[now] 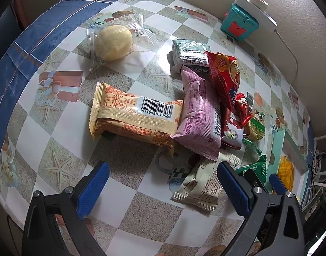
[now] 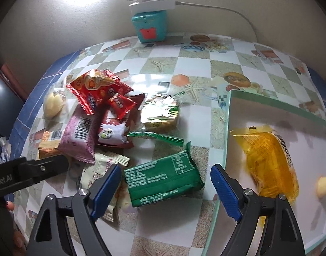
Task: Organize snacks
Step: 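Grasp the green packet with the right gripper while the left grasps the white-cream packet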
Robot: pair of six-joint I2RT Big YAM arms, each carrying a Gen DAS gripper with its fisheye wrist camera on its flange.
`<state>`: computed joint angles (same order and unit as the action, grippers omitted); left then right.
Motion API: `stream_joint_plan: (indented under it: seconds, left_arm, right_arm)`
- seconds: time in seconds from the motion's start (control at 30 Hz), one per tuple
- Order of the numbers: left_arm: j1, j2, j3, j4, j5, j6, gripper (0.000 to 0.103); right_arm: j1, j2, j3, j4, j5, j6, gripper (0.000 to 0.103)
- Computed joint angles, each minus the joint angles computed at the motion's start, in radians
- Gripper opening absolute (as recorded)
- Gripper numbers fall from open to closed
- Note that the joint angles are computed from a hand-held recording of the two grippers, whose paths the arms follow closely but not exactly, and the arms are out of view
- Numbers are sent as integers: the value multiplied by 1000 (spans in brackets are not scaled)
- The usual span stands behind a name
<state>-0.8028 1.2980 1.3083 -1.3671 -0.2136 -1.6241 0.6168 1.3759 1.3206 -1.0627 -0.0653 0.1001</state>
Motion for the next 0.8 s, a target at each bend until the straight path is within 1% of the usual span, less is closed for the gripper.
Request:
stream_joint_plan:
  seconds: [0.1,0.23,0.4,0.53,0.63,0.8]
  left_arm:
    - [1,4,3,2,4,8,101]
    - [3,5,3,11,9,14,101]
    - [3,14,12,30,18,42,101]
    - [2,33,28,49,33,70,101]
    - [2,52,44,51,41,92,101]
    - [2,85,68,57,54,123,101]
  right_arm:
    - [1,5,2,-8,-7,-4,87]
    - [18,7,-1,-11,12,-38,81]
    - [16,1,-7,-11,10,-43,76]
    - [22,-2,-8,-19,21,-58,76]
    - [25,-4,-7,-34,20,-87,76]
    - [20,-12,-14,-38,17,-95,76]
